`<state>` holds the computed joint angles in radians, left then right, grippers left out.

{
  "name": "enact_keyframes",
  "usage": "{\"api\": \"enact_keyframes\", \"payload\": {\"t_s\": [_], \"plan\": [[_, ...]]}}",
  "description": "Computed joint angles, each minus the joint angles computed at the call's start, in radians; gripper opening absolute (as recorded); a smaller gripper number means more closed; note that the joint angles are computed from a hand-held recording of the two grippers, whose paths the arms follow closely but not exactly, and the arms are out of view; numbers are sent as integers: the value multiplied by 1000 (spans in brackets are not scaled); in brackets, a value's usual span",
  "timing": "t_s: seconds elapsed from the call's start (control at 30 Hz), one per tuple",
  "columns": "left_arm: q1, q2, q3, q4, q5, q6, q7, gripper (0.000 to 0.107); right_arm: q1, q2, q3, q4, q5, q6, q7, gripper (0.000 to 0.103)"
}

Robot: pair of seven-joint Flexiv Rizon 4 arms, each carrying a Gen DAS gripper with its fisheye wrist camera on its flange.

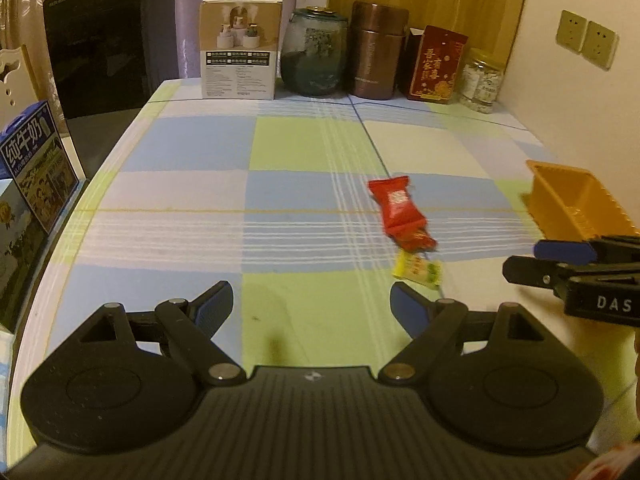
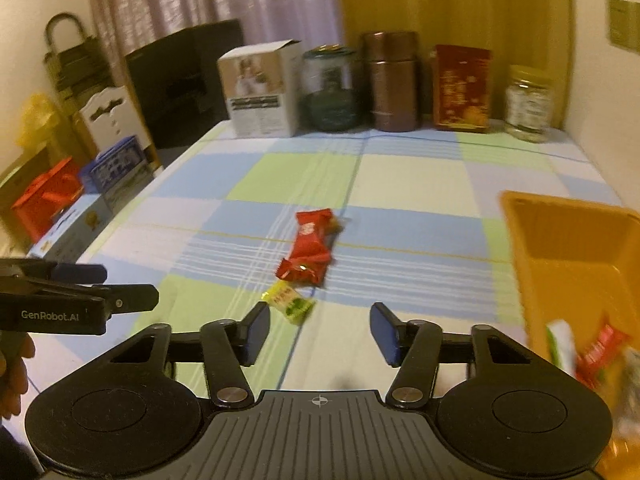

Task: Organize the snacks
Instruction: 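Move both open grippers toward the red candy bar and yellow candy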

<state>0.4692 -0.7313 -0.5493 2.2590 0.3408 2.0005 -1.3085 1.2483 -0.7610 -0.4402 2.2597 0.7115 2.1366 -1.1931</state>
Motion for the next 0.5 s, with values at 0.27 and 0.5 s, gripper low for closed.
{"api": "enact_keyframes", "payload": {"t_s": [0.27,0.5], "plan": [[-43,-100,28,-98,-26,3,6,84,-215,-62,132,-103,-191,15,-74,44],[-46,-162,29,-144,-5,16,23,85,-303,-114,182,-171,-289,-17,-125,37]]}}
